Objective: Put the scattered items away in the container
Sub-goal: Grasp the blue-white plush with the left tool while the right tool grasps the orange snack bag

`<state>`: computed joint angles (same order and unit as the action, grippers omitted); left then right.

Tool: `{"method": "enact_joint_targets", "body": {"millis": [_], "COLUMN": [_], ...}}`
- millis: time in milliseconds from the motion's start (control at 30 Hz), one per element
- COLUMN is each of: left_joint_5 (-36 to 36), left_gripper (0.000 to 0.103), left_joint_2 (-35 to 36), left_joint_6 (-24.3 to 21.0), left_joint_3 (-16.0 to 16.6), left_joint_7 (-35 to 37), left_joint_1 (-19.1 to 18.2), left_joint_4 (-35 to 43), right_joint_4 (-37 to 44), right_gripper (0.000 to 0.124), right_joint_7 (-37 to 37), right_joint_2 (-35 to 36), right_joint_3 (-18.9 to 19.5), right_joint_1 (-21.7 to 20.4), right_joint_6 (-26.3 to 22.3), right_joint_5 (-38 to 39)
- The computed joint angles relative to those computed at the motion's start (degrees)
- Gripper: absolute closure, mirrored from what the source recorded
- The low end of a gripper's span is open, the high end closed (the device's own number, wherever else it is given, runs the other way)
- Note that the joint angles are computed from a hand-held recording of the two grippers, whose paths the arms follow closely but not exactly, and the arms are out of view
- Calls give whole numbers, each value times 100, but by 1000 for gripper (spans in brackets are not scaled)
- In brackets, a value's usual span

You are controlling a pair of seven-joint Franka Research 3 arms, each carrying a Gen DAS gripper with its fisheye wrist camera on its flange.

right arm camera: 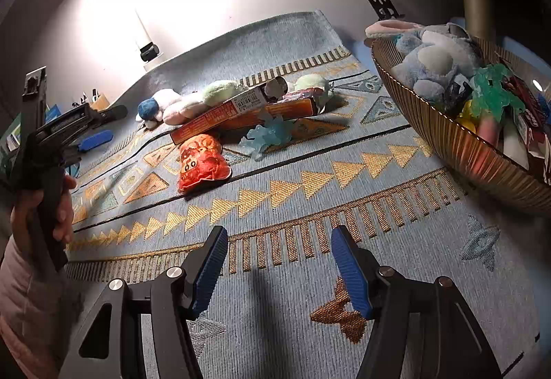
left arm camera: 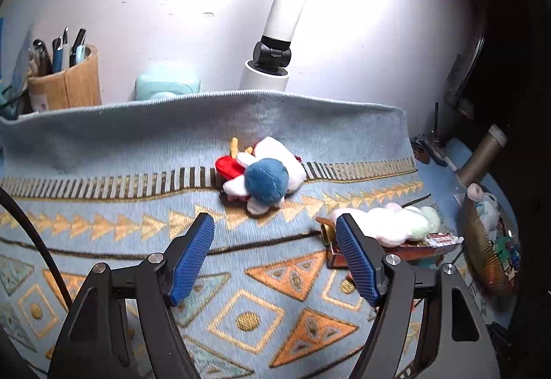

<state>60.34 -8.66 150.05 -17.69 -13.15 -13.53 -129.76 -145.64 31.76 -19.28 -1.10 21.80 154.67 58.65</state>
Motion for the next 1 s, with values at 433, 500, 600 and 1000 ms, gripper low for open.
{"method": "enact_joint_targets", "body": {"millis": [433, 500, 600, 1000], "left_joint_5": [-30, 29, 116, -447], "left_gripper": [31, 43, 56, 75], "left_joint_2": [1443, 1378, 1065, -915], "left_joint_6": [-1339, -1248, -528, 642], "left_joint_3": [347, 431, 541, -15], "left_joint_7": [2233, 2121, 1643, 243], "left_joint_1": [-410, -445, -317, 88], "left_joint_4": [1373, 1308, 950, -900], "right_joint_4": [124, 133, 141, 123], "right_gripper": [63, 63, 63, 63], "right_joint_7": [146, 158, 165, 138], "right_joint_2": [89, 89, 83, 78], "right_joint_3": [-1, 2, -2, 25], "right_joint_1": [-132, -141, -151, -156], "right_joint_6": [-302, -322, -357, -326], "right_joint_5": [-7, -13, -3, -9]}}
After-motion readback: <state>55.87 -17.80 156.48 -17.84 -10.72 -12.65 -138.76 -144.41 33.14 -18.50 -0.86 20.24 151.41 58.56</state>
